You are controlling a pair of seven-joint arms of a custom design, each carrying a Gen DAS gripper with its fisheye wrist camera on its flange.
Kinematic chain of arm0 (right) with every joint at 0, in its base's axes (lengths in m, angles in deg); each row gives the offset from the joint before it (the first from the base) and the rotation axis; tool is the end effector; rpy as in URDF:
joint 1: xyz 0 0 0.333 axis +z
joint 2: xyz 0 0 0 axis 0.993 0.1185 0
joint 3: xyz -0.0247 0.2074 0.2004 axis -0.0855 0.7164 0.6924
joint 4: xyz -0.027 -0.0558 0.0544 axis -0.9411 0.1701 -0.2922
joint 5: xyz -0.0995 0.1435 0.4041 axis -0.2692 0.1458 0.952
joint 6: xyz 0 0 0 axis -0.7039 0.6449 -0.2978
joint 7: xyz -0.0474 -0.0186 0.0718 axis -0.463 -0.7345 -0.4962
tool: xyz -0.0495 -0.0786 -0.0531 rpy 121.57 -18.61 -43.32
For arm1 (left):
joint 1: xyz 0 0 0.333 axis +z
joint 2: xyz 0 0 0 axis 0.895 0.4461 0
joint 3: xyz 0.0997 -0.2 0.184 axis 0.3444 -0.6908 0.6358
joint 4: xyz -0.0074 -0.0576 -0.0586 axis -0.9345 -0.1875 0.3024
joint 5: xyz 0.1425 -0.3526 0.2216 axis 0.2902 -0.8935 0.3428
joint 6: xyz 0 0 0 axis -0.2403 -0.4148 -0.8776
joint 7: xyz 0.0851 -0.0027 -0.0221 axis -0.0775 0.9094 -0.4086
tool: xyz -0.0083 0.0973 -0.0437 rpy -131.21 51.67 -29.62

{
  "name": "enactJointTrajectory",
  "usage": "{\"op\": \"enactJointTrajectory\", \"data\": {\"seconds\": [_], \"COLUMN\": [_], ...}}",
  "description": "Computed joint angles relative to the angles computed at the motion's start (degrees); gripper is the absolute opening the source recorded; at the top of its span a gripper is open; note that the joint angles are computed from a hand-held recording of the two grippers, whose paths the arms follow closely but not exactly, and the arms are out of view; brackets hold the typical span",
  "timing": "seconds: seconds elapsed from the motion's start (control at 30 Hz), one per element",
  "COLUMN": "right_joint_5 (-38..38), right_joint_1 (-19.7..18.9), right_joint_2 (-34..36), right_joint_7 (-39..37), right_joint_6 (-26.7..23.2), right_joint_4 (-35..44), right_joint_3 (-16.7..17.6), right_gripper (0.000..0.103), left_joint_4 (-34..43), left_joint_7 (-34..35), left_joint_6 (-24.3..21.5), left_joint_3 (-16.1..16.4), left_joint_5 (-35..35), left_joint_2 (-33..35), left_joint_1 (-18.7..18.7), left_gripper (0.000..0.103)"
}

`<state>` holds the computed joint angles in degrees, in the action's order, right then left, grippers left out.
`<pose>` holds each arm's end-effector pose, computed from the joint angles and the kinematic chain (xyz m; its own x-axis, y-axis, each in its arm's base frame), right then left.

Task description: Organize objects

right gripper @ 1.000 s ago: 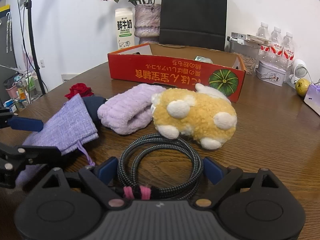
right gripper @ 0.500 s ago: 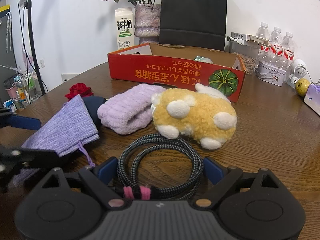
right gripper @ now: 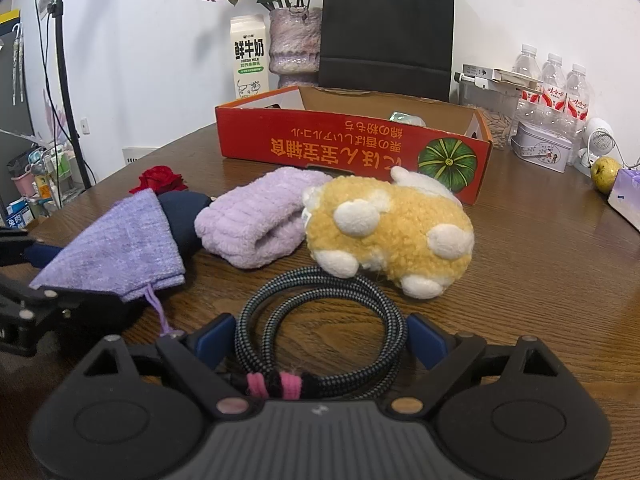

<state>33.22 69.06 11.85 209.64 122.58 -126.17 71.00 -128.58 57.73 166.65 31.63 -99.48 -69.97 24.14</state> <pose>0.3853 0.2020 0.3458 0.0840 -0.9963 -0.0168 -0.6281 -0.0399 -0.7771 0.4417 -0.2432 0.4130 -0.5143 -0.8557 0.0581 -0.5808 0.2977 -0.7576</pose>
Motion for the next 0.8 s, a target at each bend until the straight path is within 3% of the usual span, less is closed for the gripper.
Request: {"op": "enactJointTrajectory", "data": {"seconds": [0.13,0.3,0.37,0.4,0.47,0.6,0.8], "right_joint_5": [-0.05,-0.08,-0.09,-0.08,-0.1,-0.16,-0.15], "right_joint_1": [-0.06,-0.12,-0.11,-0.14,-0.13,-0.29,1.33], "right_joint_2": [0.05,0.09,0.08,0.08,0.08,-0.24,-1.14], "right_joint_7": [0.05,0.06,0.04,0.07,0.07,0.28,0.81], "right_joint_6": [0.03,0.04,0.05,0.02,0.01,-0.13,-0.35], "right_joint_4": [0.05,0.08,0.07,0.1,0.11,0.05,-0.71], "right_joint_3": [0.03,0.08,0.04,0.11,0.09,0.38,-0.2], "right_gripper": [0.092,0.092,0.092,0.092,0.092,0.09,0.089], "left_joint_4": [-1.5,-3.44,-3.96,-4.19,-4.64,-4.84,-4.67], "left_joint_7": [-3.04,-6.49,-6.0,-5.61,-6.42,-8.4,-9.11], "left_joint_6": [0.82,0.81,0.06,-0.17,-0.05,-0.03,0.31], "left_joint_3": [-3.58,-5.61,-2.54,-1.16,-1.79,-2.61,-0.9], "left_joint_5": [2.37,6.72,6.94,6.75,7.11,7.85,7.99], "left_joint_2": [-1.73,-4.31,-5.57,-6.06,-6.6,-6.96,-6.94], "left_joint_1": [4.11,6.63,3.95,2.71,3.58,4.64,2.49], "left_gripper": [0.07,0.04,0.025,0.024,0.019,0.018,0.018]}}
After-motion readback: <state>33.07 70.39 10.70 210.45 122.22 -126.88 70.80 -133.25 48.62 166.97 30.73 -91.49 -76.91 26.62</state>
